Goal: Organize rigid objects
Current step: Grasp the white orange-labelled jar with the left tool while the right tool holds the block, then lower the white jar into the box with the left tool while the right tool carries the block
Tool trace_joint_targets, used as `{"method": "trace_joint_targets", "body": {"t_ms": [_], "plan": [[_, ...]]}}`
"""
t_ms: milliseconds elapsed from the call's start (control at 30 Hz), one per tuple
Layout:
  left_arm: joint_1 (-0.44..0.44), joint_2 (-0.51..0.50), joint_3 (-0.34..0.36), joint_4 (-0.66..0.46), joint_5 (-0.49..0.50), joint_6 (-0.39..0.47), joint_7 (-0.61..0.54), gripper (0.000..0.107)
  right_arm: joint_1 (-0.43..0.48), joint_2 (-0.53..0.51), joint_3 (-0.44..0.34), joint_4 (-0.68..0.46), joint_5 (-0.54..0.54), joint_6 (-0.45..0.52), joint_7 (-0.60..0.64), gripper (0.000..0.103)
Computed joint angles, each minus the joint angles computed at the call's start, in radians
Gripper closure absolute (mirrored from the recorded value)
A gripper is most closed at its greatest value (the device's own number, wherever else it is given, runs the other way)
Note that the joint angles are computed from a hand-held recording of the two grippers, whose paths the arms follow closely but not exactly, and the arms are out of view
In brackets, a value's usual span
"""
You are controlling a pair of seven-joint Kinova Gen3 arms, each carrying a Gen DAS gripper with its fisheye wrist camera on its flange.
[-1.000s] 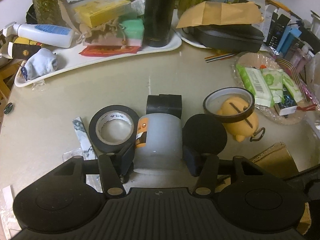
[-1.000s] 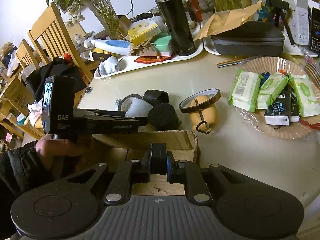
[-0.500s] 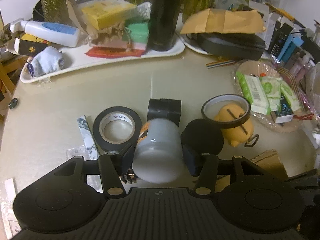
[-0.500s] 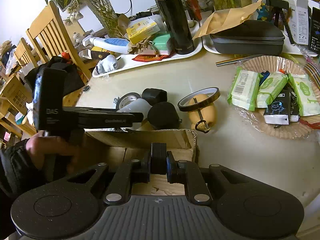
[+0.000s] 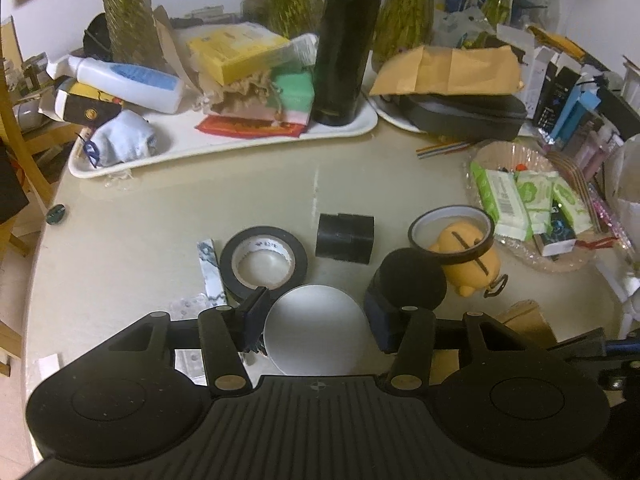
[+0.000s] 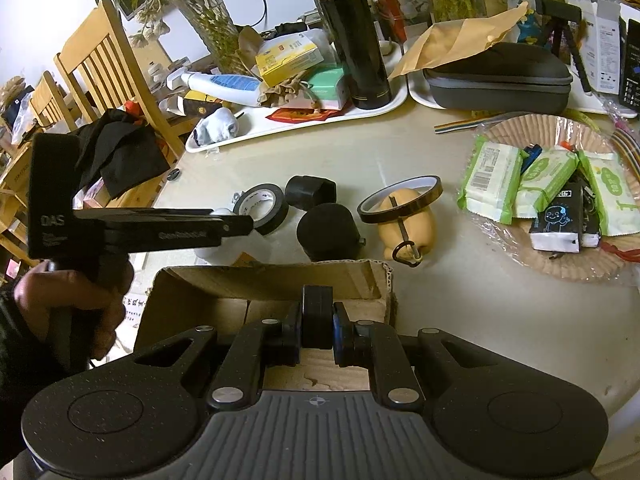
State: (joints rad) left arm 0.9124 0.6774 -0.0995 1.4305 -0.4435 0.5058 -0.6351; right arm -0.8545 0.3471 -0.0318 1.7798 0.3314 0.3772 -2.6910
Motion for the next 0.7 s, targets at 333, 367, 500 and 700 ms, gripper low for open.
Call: {"method": "trace_joint_targets", "body": {"t_ms": [333,367,500,700], "plan": [[0.064,-0.100,-0.047,0.076,-0.084,-0.016,0.087,0.057,0.003,0.002,-0.003,-0.004,0.000,0.003,0.004,0.086],[0.070,-0.109,-0.047,0.083,-0.096,-0.014,0.098,0.057,0.002,0.002,-0.003,-0.005,0.001,0.004,0.005,0.086],[0.070,-0.145,-0.022,0.111,-0.127,0.000,0.124,0.057,0.002,0.004,-0.003,-0.008,0.002,0.008,0.007,0.086],[0.056,-0.177,0.031,0.151,-0.147,0.024,0.151,0.057,-0.002,0.008,-0.003,-0.013,0.008,0.017,0.008,0.086]]}}
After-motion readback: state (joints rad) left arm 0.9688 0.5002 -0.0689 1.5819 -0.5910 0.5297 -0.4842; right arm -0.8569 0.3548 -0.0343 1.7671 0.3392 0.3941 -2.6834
